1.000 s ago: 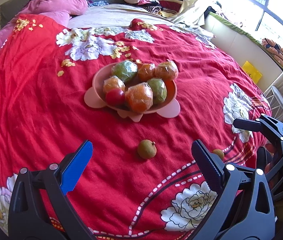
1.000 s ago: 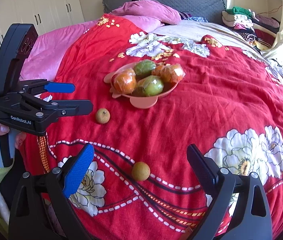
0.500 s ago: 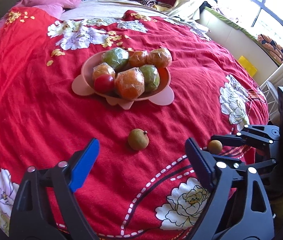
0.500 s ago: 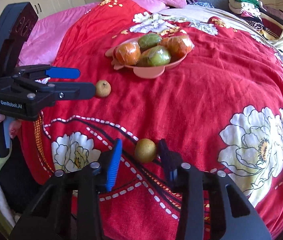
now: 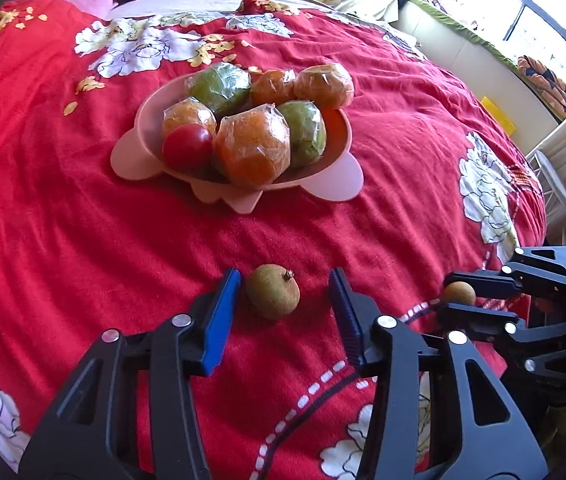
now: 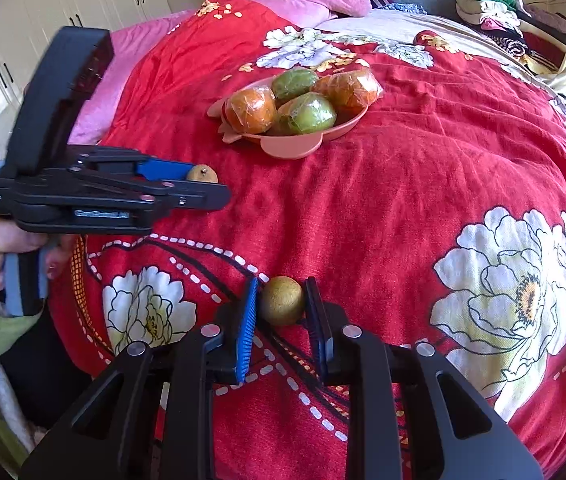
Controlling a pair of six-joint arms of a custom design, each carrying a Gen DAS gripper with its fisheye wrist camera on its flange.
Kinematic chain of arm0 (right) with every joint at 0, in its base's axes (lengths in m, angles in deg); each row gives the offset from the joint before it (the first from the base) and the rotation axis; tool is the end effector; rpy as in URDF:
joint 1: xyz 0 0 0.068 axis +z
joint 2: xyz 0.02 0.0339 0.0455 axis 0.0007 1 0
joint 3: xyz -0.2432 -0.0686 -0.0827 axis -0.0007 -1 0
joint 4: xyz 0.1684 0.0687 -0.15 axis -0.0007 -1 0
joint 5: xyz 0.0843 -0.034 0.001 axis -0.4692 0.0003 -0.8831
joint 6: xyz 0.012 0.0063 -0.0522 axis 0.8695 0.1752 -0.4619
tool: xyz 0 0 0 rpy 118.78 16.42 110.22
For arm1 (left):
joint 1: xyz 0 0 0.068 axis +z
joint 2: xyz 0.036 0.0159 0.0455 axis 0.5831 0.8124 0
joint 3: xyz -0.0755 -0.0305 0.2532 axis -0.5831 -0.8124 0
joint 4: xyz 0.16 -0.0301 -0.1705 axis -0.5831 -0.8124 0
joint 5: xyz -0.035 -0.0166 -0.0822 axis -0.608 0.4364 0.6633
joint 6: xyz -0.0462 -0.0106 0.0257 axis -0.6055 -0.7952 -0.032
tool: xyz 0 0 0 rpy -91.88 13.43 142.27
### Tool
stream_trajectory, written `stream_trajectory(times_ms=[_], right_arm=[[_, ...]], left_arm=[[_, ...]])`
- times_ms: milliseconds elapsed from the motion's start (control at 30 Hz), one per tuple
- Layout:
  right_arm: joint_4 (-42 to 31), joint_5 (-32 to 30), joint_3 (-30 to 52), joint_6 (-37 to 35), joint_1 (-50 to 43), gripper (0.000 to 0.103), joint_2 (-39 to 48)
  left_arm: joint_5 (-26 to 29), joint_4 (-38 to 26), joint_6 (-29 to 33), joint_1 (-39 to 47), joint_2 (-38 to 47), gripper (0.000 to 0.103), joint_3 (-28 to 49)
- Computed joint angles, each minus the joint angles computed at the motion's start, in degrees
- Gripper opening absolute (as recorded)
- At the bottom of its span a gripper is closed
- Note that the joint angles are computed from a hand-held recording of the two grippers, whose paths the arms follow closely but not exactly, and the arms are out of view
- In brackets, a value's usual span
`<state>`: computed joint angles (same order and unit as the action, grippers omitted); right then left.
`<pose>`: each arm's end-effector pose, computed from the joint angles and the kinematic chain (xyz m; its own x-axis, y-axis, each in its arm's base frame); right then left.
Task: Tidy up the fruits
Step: 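Close the right gripper on a brown kiwi while the left gripper grasps the other kiwi, then carry both kiwis over the pink bowl and open both grippers to drop them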
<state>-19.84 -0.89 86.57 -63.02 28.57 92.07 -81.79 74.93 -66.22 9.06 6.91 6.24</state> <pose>0.1411 0.0846 0.1066 -0.7340 -0.3394 -0.5883 -0.5307 0.8271 0.1850 0.1878 -0.0980 0.1059 -0.8340 0.2015 -0.5137 0.3386 0.9220 -0.1880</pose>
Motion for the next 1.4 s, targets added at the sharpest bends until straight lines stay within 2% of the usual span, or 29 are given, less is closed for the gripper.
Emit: stream_trajectory(times_ms=[67,133,333,567,733,1400], right_arm=[[-0.22,-0.22,0.07,0.06,-0.03,0.022,-0.63],[-0.68,-0.77,0.24,0.16,-0.13,0.022,-1.64],[-2.51,-1.17,1.88,0.20,-0.08,0.022,-3.43],[-3.51,-1.43,5.09,-0.23,-0.62,0.022,-2.85],[-3.72,-1.78,7.85,-0.92,-1.59,0.022,-1.51],[0.21,-3.15,18.58,-3.21,-4.47,0.022,10.50]], left_arm=[[-0.47,0.60,0.10,0.19,0.60,0.025,0.11],[0.34,1.77,-0.14,1.35,0.99,0.020,-0.25],[3.46,1.27,0.55,3.68,-0.32,0.018,-0.33],[6.30,-5.43,2.37,7.67,-8.82,0.018,1.04],[7.36,-8.46,4.45,11.59,-10.46,0.018,3.62],[8.91,-7.79,9.13,17.28,3.03,0.018,15.27]])
